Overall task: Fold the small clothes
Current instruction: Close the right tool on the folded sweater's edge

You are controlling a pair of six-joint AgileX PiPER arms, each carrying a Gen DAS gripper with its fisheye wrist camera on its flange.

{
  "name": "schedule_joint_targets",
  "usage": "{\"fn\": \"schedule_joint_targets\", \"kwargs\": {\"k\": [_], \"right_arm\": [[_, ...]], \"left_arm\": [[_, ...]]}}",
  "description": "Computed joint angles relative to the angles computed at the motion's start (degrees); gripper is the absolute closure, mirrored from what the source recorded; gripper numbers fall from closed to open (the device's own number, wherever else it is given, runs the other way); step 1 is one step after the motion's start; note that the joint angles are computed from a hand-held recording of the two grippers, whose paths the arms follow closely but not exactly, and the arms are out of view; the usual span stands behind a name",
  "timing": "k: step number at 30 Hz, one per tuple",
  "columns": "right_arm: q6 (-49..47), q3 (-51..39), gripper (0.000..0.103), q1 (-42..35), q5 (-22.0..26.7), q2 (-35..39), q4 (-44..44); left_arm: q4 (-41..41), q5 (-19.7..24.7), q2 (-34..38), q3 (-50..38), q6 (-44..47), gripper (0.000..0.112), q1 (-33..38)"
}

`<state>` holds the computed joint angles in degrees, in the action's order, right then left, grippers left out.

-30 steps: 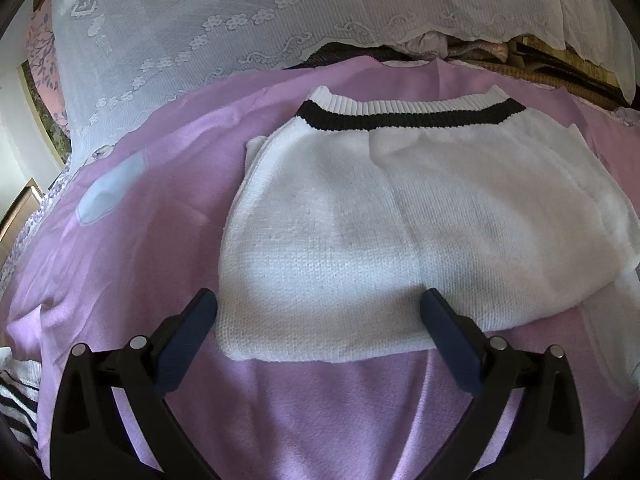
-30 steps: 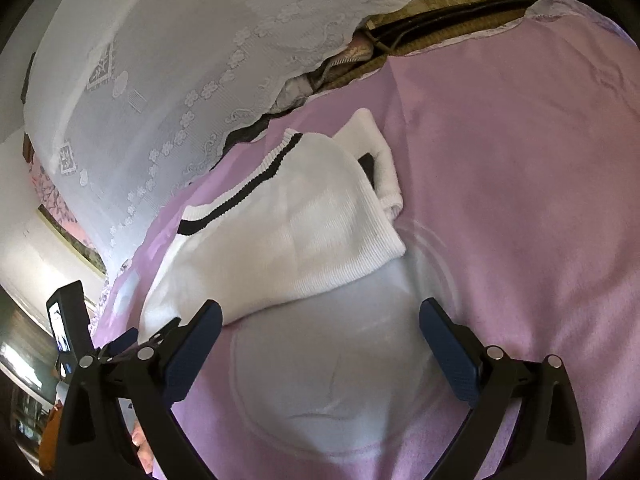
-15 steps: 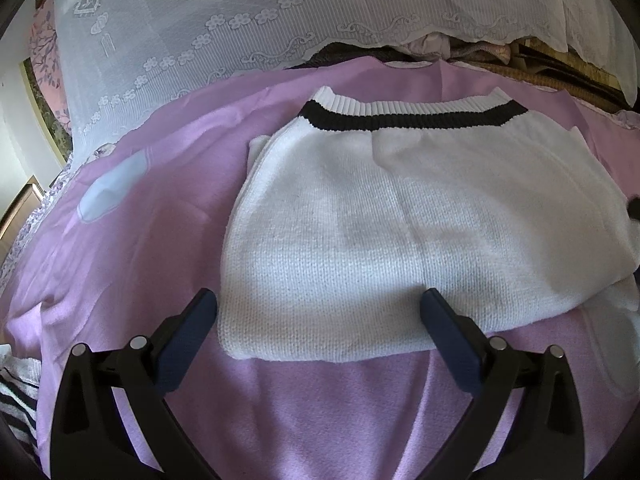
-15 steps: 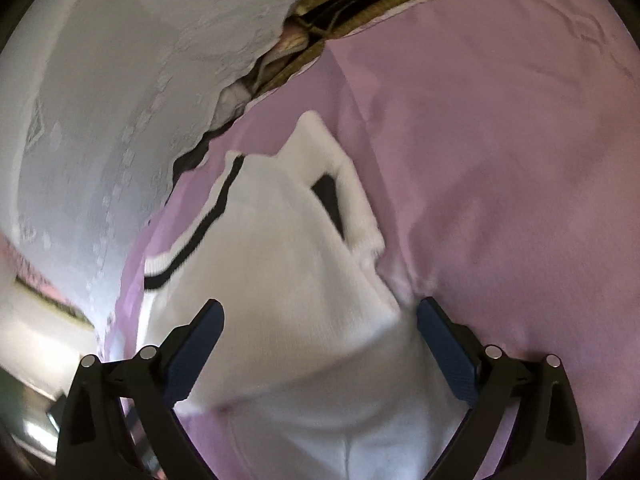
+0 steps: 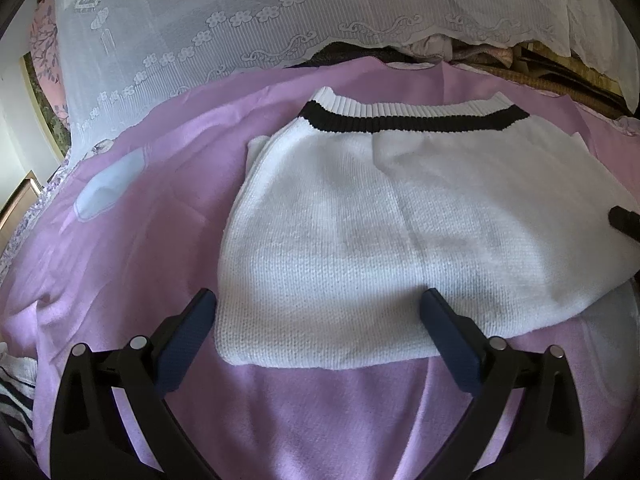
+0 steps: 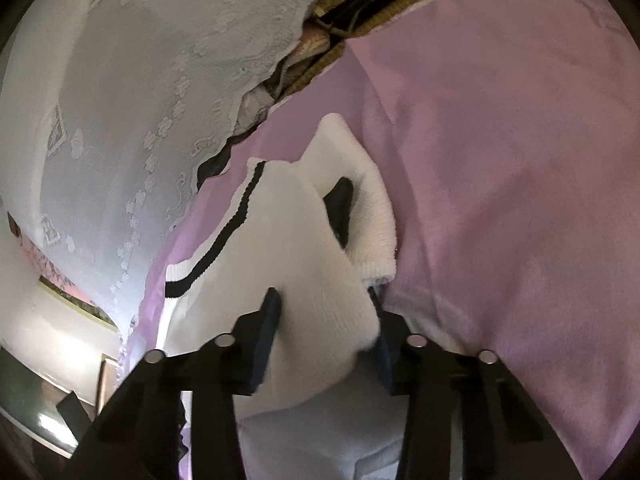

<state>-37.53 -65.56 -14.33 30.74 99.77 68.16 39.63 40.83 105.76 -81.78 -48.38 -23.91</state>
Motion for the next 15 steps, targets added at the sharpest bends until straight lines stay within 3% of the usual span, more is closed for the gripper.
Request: {"fn": "schedule_joint_targets", "kwargs": {"k": [4, 8, 10, 13, 15], "right_arm": [[-0.7, -1.3, 0.064, 1.3, -1.3, 1.3, 0.0], [-3.9, -3.1, 0.064, -2.3, 4.3, 5.2, 8.4], [-4.0, -3.0, 0.064, -1.2, 2.3, 4.7, 6.9], [-4.1, -3.2, 0.065, -0.9, 2.0, 4.8, 6.2], [-4.2, -3.2, 0.066, -1.0, 2.1, 4.8, 5.9]], "left_arm": [[-0.7, -0.3, 0.1, -0.1, 0.5, 0.013, 0.3], [-1.0, -1.2, -1.5, 1.1, -1.4, 0.013, 1.6], [-2.8, -2.3, -3.5, 2.6, -2.1, 0.013, 3.5], [-16.3, -4.4, -5.5, 3.3, 6.8, 0.013, 9.6], [-27.8, -2.6, -3.9, 1.6, 16.7, 0.014, 13.6]]}}
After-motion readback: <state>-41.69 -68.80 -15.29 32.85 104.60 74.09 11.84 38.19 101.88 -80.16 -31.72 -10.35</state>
